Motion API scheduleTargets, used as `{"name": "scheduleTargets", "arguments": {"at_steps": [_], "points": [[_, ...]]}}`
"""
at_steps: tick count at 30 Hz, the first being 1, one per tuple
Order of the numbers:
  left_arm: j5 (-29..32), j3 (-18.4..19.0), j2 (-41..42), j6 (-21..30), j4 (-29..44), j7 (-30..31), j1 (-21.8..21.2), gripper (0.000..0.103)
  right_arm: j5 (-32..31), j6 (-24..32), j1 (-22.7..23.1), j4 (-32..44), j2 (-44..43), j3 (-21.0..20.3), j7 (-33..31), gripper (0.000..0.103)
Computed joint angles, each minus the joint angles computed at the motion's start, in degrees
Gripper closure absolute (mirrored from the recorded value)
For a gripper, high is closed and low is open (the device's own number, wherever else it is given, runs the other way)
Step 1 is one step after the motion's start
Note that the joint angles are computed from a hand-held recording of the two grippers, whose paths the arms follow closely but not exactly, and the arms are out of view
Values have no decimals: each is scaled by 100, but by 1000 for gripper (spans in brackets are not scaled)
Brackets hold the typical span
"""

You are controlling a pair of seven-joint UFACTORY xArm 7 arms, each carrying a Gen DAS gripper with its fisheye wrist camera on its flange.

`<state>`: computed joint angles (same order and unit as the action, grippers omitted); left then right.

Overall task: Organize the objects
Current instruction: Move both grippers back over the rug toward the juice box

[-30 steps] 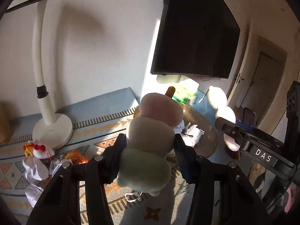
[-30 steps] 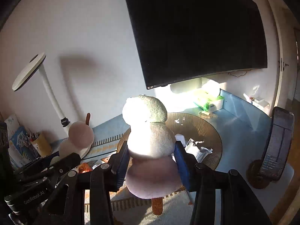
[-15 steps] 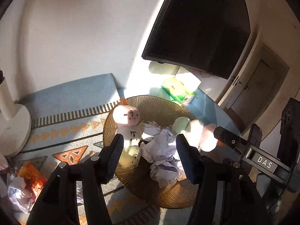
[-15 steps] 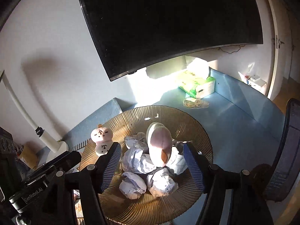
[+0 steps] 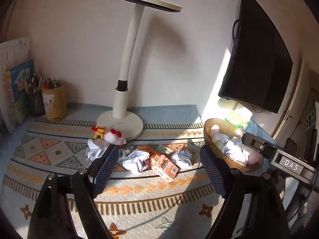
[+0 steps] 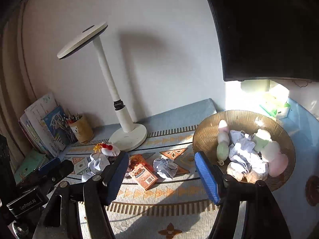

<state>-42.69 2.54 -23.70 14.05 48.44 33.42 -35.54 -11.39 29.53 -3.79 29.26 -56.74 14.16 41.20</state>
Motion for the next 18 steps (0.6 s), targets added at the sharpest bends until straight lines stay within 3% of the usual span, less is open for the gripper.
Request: {"name": "scheduleTargets", "arguments": {"at_steps": [5, 10, 15, 16, 18], "points": [[438, -48, 103, -510, -585, -276, 388, 10, -285, -320, -263, -238, 715, 689, 575, 36], [856, -103, 587, -921, -730, -846, 536, 11, -674, -281, -262, -254, 1064, 782, 816, 36], [2459, -1203, 726, -899, -791, -2537, 1862, 10, -965, 15, -163, -80, 1325, 787, 927, 35], [2647, -1261, 714, -882, -808, -2676, 1928, 10, -1047, 70, -170, -47, 1352, 826, 982, 35], [3031, -1394, 655, -958, -879, -2913, 2054, 10, -1191, 144, -164, -6, 1391, 851, 1080, 25]]}}
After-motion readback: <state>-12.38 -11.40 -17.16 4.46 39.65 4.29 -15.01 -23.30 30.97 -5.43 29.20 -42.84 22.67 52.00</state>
